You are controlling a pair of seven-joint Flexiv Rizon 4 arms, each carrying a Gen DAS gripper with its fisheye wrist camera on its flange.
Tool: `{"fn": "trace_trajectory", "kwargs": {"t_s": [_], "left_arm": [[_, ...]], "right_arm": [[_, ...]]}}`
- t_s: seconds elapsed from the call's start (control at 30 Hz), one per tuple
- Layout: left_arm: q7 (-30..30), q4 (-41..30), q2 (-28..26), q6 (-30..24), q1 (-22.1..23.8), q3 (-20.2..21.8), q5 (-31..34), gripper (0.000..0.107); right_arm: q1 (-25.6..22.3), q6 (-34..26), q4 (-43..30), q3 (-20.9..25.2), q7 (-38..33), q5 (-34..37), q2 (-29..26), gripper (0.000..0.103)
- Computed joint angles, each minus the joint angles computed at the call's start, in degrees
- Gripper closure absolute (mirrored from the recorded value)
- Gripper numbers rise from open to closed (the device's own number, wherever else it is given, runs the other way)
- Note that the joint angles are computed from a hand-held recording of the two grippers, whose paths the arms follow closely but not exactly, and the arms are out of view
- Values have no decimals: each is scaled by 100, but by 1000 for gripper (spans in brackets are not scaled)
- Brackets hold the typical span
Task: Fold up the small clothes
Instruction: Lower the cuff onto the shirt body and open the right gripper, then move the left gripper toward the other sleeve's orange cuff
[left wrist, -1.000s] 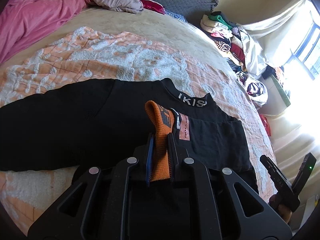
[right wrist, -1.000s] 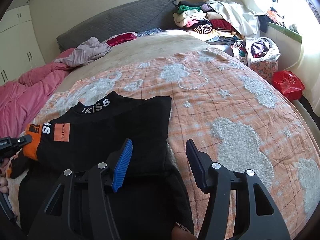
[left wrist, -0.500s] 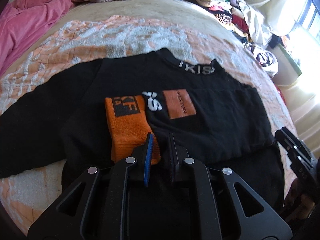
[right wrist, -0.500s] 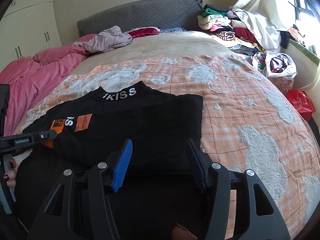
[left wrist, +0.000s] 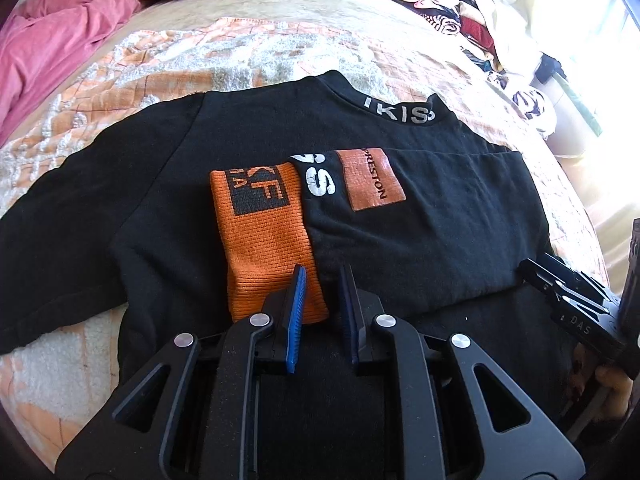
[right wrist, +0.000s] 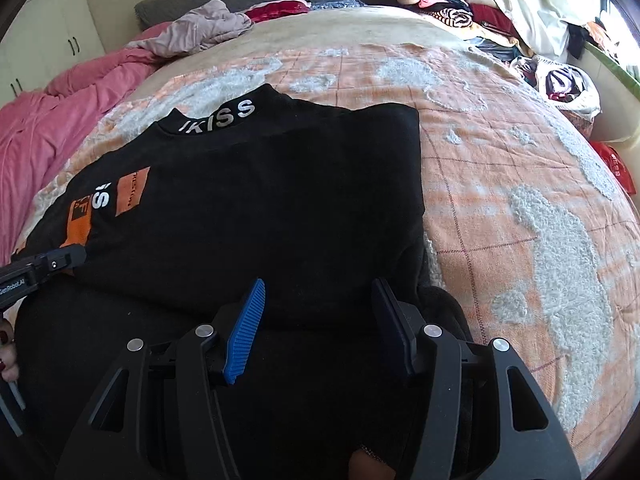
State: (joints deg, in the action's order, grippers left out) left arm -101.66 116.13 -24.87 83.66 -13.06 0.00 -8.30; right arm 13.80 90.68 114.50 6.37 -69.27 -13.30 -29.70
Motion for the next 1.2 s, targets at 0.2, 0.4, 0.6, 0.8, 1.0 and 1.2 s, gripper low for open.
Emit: {"fn": "trace_trajectory", "kwargs": {"t_s": [0.2, 0.4, 0.6, 0.8, 1.0, 1.2], "left_arm": [[1, 149, 147, 145, 37, -52, -43, 94], [-128, 202, 262, 207, -65, 30, -29, 88], [-335, 345, 440, 367, -206, 216, 132, 69], [-537, 623, 690, 530, -225, 378, 283, 49], [-1045, 901, 936, 634, -399, 833, 634, 32], [-1335, 1236, 1104, 865, -212, 872, 655, 25]], "right_arm": [[-496, 199, 93, 592, -259, 224, 71, 46], [-554, 412, 225, 715, -361, 287, 203, 43], [-386, 794, 416, 566, -278, 311, 364, 22], [79, 1376, 660, 131, -230, 283, 508, 11], [671, 1600, 780, -369, -296, 390, 599, 8], [1508, 1680, 896, -1049, -612, 753, 696, 7]]}}
